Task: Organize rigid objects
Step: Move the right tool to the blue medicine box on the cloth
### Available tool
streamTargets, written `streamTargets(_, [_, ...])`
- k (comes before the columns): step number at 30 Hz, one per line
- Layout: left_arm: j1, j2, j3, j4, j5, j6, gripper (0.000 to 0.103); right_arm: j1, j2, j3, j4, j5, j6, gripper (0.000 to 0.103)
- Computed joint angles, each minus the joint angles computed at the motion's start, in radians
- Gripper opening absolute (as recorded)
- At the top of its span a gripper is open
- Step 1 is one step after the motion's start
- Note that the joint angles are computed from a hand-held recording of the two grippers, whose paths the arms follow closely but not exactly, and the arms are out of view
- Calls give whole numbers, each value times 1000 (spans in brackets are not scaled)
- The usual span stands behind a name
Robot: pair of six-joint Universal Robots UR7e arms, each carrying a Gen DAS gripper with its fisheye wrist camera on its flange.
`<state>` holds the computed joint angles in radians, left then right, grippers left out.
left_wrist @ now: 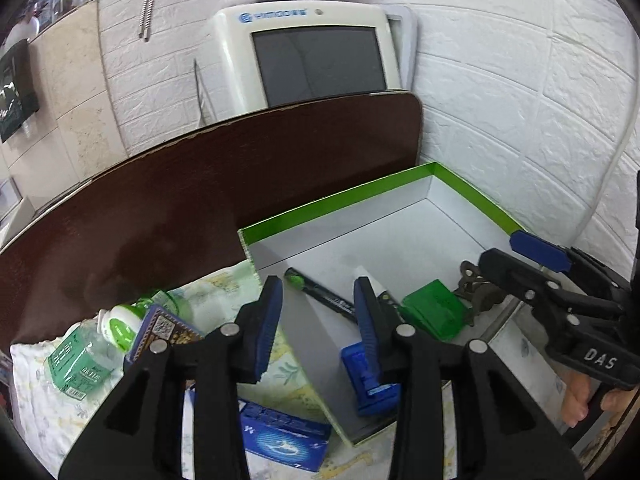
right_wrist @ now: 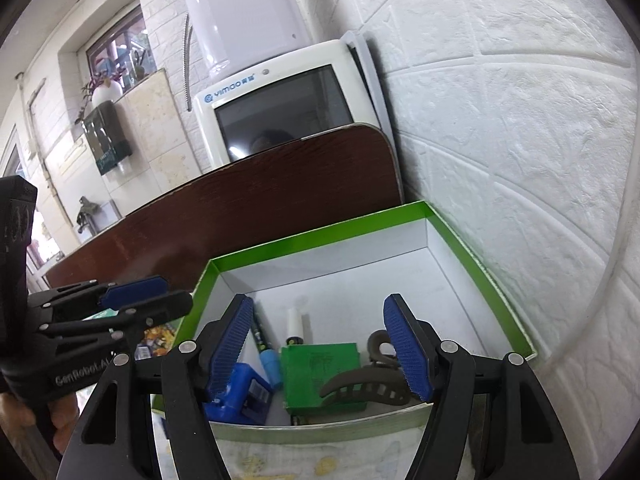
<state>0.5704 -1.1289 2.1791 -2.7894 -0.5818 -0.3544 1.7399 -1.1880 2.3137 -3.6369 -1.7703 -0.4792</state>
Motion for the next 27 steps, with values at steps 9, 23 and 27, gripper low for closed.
streamTargets(9, [76, -59, 21, 231, 22, -170, 35, 43, -8, 29, 83, 78, -29, 70])
streamTargets(23, [77, -250, 188, 469, -32, -362, 37, 146, 57, 36, 153, 24, -26, 70])
streamTargets(27, [58, -399, 261, 557, -36, -489, 35, 165, 73, 58, 205, 43, -13, 70])
